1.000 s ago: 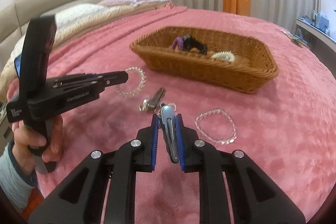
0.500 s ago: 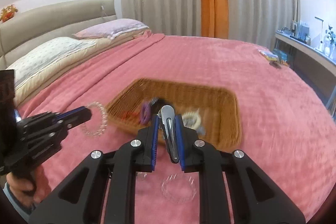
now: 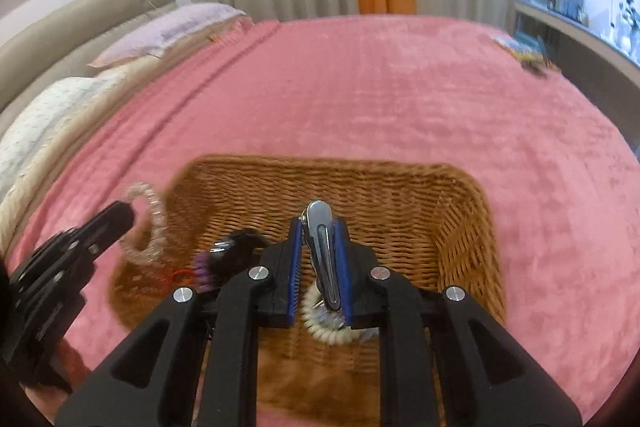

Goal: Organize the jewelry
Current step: 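Drop the bead bracelet into the basket with the left tool while the right tool drops the clip, then grasp the second silver hair clip with the left tool while the right tool grasps the crystal bracelet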

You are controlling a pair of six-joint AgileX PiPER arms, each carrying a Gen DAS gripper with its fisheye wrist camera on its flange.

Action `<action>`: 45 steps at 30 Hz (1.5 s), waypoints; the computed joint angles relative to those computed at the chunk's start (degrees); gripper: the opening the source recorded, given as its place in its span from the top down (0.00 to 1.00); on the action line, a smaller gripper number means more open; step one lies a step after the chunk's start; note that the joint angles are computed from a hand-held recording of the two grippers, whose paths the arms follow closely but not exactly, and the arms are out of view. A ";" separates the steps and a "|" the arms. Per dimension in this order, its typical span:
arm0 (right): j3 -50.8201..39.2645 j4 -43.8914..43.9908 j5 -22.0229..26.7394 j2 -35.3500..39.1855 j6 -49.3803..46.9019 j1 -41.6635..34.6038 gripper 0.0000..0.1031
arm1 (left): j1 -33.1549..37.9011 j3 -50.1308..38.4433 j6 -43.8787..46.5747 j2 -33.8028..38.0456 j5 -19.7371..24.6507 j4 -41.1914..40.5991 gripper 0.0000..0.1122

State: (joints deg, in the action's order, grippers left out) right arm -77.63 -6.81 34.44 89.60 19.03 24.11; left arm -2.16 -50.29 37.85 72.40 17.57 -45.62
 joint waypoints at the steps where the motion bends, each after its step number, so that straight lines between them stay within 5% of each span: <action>1: -0.96 1.63 0.30 1.59 -1.30 -0.73 0.86 | 0.05 -0.25 0.15 0.86 -0.05 0.08 0.93; 6: -3.66 3.64 1.65 6.21 -2.97 -1.88 0.86 | -1.47 -0.36 -6.04 3.32 -2.72 8.15 0.93; 12: -4.39 4.64 1.93 8.08 -3.93 -2.14 0.86 | -1.04 -0.41 -4.73 4.56 -2.19 7.32 0.91; 20: 0.97 6.57 -0.20 1.75 -6.21 -2.43 0.74 | -0.07 2.54 3.52 -1.66 -0.95 -1.66 0.63; 23: 3.14 5.02 0.33 -2.24 -5.26 -1.57 0.74 | -0.05 3.42 2.63 -5.80 0.19 -1.40 0.63; 33: 13.87 3.87 1.89 -21.62 -3.67 1.06 0.71 | 6.90 6.60 2.40 -23.87 14.25 -2.82 0.61; 37: 21.13 -6.32 1.98 -31.21 6.98 6.60 0.56 | 13.07 9.46 5.86 -30.42 22.74 -6.54 0.61; 45: 32.28 -29.15 4.40 -38.77 30.98 21.16 0.56 | 17.58 17.32 10.54 -36.04 29.59 -7.74 0.58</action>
State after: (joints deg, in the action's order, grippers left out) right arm -45.35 -35.96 38.84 50.83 50.01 45.27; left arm 15.42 -32.97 48.39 36.36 47.16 -53.37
